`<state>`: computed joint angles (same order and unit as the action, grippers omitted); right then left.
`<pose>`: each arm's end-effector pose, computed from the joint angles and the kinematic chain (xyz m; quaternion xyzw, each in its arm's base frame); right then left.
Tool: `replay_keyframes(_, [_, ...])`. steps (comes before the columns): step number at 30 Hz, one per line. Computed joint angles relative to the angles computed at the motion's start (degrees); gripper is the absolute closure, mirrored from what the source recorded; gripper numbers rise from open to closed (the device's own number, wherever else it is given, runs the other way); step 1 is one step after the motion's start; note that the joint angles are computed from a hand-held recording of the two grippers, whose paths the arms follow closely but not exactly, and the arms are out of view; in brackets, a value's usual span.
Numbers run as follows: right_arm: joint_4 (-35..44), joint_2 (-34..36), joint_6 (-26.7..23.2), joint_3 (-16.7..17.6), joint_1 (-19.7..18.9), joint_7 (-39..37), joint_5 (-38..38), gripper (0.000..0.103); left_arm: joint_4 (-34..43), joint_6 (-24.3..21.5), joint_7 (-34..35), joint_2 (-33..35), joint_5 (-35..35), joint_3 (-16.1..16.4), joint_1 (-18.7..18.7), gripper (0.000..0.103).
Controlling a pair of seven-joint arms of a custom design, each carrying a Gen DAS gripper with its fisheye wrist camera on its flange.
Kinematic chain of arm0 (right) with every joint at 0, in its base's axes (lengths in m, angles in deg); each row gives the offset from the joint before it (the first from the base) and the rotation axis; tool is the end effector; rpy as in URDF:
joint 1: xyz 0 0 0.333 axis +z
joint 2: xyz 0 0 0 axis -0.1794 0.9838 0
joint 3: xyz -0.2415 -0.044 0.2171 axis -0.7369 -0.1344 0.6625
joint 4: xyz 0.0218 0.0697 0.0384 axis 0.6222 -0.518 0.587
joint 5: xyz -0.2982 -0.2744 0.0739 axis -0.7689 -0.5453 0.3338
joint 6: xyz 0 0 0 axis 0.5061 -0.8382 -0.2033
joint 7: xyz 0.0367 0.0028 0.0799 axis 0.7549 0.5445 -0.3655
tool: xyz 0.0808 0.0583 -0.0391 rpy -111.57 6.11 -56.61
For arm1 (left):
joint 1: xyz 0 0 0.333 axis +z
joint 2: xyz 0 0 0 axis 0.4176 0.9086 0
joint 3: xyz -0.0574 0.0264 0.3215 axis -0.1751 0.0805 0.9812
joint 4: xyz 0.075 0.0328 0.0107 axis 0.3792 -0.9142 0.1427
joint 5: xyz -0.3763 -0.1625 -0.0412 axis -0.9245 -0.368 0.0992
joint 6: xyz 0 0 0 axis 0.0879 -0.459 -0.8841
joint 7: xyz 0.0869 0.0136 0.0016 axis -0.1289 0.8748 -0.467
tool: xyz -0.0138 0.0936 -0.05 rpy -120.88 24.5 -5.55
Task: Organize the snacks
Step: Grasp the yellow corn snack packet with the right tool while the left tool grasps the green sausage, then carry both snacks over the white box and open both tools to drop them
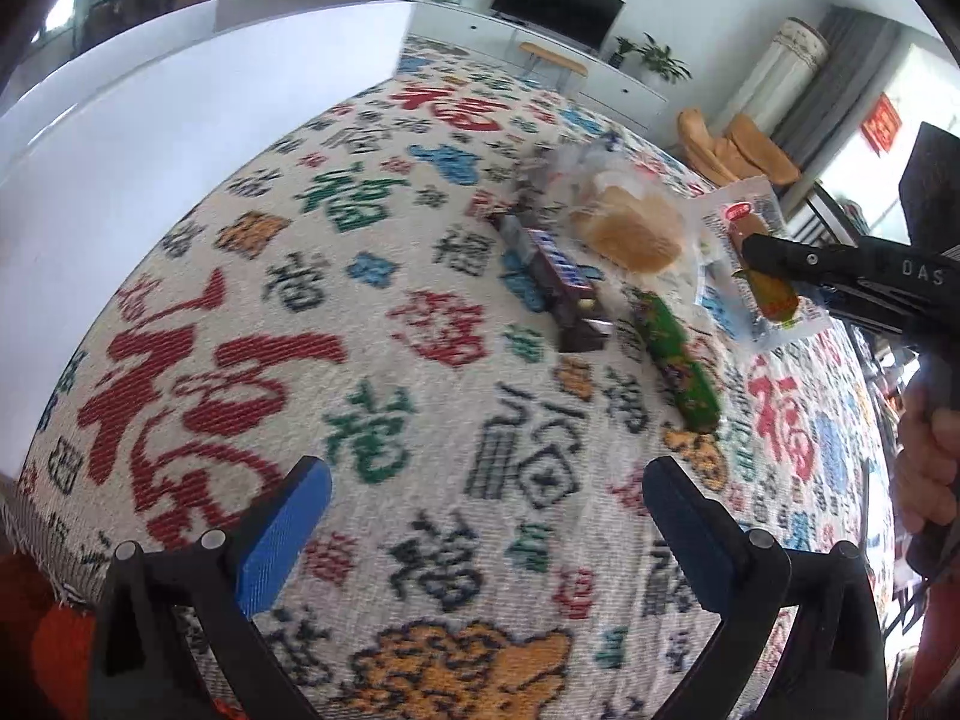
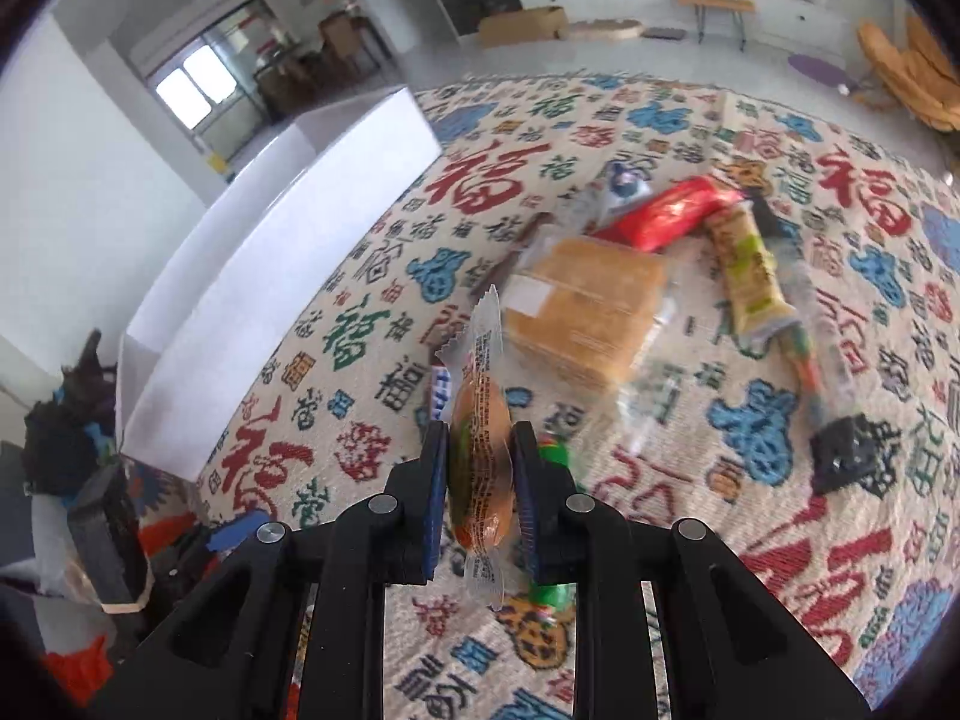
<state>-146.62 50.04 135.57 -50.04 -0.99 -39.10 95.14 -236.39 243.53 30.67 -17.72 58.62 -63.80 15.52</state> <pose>0.5903 0.1257 0.4702 -0.8136 0.4772 0.0292 0.3309 0.3763 -0.1598 0.4193 -0.7561 0.5741 -0.2954 0.1072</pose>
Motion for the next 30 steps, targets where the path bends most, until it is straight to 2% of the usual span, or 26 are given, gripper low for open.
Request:
replay_keyframes(4, [-3.1, -2.2, 1.0, -2.0, -1.9, -1.1, 3.0, 0.082, 12.8, -6.4, 1.7, 9.3, 3.3, -1.4, 0.0, 0.001])
replay_keyframes(6, [-4.6, -3.5, 1.5, -2.9, -2.6, -1.9, 4.6, 0.082, 20.2, -11.0, -0.6, 15.6, 7.5, -3.0, 1.3, 0.006])
replay_keyframes(8, [-5.9, -4.8, 1.6, -3.9, -3.2, -3.1, 6.4, 0.082, 27.6, -17.7, -5.7, 22.2, 14.7, -4.3, 2.2, 0.022])
replay_keyframes(10, [-7.4, -6.5, 1.3, -4.9, -3.7, -4.5, 8.1, 0.081, 33.1, -23.0, -8.8, 27.8, 17.7, -3.8, 1.1, 0.032])
replay_keyframes(11, [-8.1, -7.4, 1.3, -5.4, -3.9, -5.0, 8.8, 0.082, 34.9, -24.8, -11.3, 29.7, 19.9, -3.4, 0.3, 0.035])
replay_keyframes(12, [-8.8, -8.3, 1.3, -5.9, -4.0, -5.5, 9.4, 0.082, 35.1, -24.3, -15.9, 29.9, 26.1, -2.8, -0.8, 0.036])
replay_keyframes(14, [-10.1, -9.6, 0.9, -6.8, -4.1, -6.4, 10.5, 0.082, 36.3, -26.2, -19.8, 30.8, 32.3, -1.7, -2.8, 0.066])
replay_keyframes(16, [-11.1, -10.5, 0.5, -7.5, -4.2, -6.6, 11.3, 0.082, 34.0, -22.8, -19.2, 29.3, 31.6, -0.1, -3.9, 0.08])
replay_keyframes(20, [-11.2, -10.7, -1.3, -8.5, -4.2, -6.1, 12.7, 0.082, 22.7, -10.0, -9.5, 21.2, 17.0, 2.8, -4.7, 0.08])
replay_keyframes(22, [-11.1, -10.3, -1.2, -8.2, -4.1, -6.4, 12.8, 0.082, 16.9, -6.2, -4.0, 15.6, 10.0, 4.2, -5.3, 0.08])
replay_keyframes(27, [-10.1, -8.6, -3.9, -6.7, -2.8, -5.0, 13.3, 0.082, 7.2, -5.6, 2.5, 1.1, -1.0, 7.6, -5.5, 0.08])
replay_keyframes(30, [-8.8, -7.9, -5.7, -4.9, -1.1, -4.4, 14.8, 0.082, 3.2, -7.2, 3.7, -8.8, -3.0, 8.4, -1.4, 0.08])
